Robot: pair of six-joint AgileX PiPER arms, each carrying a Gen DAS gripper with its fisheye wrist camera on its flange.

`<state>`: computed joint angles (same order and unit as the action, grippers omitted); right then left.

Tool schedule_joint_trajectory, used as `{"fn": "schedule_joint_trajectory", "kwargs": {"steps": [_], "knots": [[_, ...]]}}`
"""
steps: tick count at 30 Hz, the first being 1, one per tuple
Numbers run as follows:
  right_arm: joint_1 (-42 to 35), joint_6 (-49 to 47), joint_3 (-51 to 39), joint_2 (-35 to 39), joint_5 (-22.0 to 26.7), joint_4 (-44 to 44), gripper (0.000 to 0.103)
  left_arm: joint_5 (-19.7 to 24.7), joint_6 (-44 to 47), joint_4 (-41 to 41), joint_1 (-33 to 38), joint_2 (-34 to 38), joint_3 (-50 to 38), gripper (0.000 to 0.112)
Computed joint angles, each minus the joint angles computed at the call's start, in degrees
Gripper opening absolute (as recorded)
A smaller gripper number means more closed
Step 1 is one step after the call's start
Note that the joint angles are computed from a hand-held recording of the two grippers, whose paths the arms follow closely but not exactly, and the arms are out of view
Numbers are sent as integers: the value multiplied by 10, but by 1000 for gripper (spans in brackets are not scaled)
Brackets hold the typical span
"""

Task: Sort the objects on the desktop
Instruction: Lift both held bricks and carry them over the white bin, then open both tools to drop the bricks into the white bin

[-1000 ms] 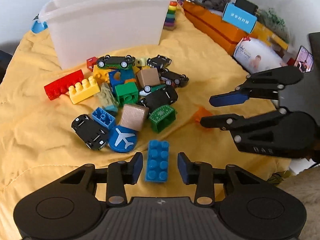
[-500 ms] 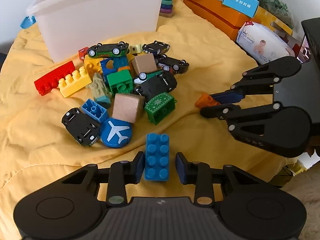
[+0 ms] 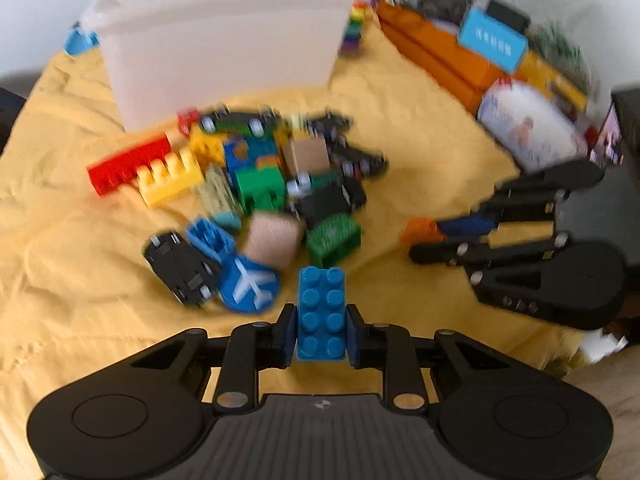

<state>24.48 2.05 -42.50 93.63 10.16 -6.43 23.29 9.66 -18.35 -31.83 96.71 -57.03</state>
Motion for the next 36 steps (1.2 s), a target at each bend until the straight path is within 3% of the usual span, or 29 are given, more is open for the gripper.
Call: {"fn": "schedule_joint_trajectory", "kwargs": {"steps": [6,12,17,21,26,31,34,36], "knots": [[-22,-104,-18,-16,3,108,17,3,34,-51,39,-29,-43,28],[-51,-140,-107,-16,-9,119,17,11,15,5,73,14,-202,28],[-77,-233,-246,29,-23,228,17,29,-50,93,86,94,-367,28],[-82,-182,-376,103,-8,187,17,73,-124,178,95,192,-509,28],[-79,-57,-541,216,77,83,17,174,-165,229,102,326,-678,28],[-74,-25,-609,284,148,46,18,215,-144,206,116,358,-701,30],[-72,-27,-602,289,152,47,30,170,-150,222,115,316,-628,39],[-67,-22,-572,268,129,35,31,148,-159,227,115,288,-591,44]]}}
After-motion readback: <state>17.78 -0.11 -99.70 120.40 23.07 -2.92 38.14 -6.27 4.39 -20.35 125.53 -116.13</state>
